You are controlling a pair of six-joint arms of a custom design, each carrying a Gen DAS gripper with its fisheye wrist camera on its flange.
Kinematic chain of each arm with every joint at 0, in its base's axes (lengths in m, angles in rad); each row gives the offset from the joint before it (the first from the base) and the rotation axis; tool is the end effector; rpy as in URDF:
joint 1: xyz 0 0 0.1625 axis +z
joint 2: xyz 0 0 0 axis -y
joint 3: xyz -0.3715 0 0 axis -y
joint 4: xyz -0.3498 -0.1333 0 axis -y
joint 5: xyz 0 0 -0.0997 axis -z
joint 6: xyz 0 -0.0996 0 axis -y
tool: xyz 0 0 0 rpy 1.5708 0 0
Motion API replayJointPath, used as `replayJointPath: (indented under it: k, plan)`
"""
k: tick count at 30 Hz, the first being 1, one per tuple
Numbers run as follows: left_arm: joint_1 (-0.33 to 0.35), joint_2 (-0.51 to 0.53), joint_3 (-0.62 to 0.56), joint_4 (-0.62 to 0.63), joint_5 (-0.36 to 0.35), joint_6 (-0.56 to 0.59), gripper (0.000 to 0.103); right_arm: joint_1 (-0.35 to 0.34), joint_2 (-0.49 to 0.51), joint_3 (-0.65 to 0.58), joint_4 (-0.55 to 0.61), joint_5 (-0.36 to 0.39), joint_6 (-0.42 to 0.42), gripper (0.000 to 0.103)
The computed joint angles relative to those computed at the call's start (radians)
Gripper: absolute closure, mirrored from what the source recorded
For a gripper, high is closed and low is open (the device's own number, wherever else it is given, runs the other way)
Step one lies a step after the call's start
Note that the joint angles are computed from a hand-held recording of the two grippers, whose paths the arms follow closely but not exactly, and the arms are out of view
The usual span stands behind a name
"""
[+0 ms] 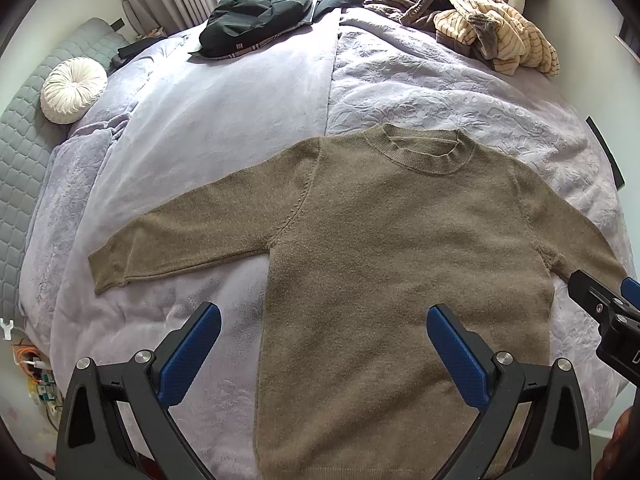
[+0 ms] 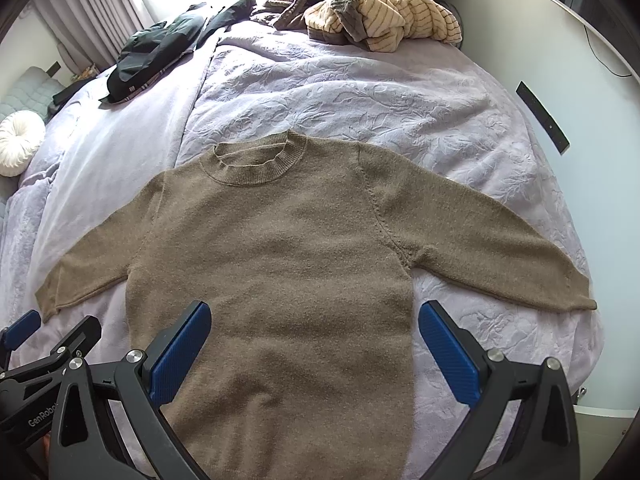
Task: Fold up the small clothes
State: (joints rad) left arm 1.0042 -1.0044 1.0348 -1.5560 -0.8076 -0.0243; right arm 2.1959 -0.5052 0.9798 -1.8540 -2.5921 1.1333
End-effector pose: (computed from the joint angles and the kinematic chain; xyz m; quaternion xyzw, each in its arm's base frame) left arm -0.1758 -0.6530 0.3889 0.2566 0.8917 -0.0883 0.3623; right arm 0.4630 -0.5590 0.1124 -0.1731 -0.8523 0.3216 0.3745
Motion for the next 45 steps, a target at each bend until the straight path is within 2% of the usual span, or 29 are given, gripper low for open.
replayJointPath:
  k: [5,8,13,16,27,37,45]
  plan:
    - [0.004,0.002,-0.004,0.006,-0.001,-0.007,0.0,-0.003,0.006,-0.028,0.076,0.003,0.037,0.0]
    - [0.007,0.006,-0.016,0.022,-0.007,-0.015,0.0,-0.005,0.006,-0.031,0.085,0.013,0.043,0.0]
    - [0.028,0.03,-0.062,0.061,-0.034,-0.029,0.0,-0.01,-0.015,-0.005,0.066,0.036,0.043,0.0]
    - [0.036,0.038,-0.072,0.071,-0.025,-0.026,0.0,-0.015,-0.021,-0.003,0.086,0.047,0.054,0.0]
    - [0.078,0.062,-0.099,0.037,-0.039,0.012,0.0,-0.035,-0.026,0.023,0.039,0.116,0.047,0.0]
    - [0.149,0.114,-0.182,0.039,-0.063,0.027,0.0,-0.036,0.056,-0.092,0.096,0.176,0.038,0.0]
    - [0.199,0.166,-0.287,0.064,-0.06,0.024,0.0,-0.029,0.136,-0.229,0.171,0.179,0.028,0.0]
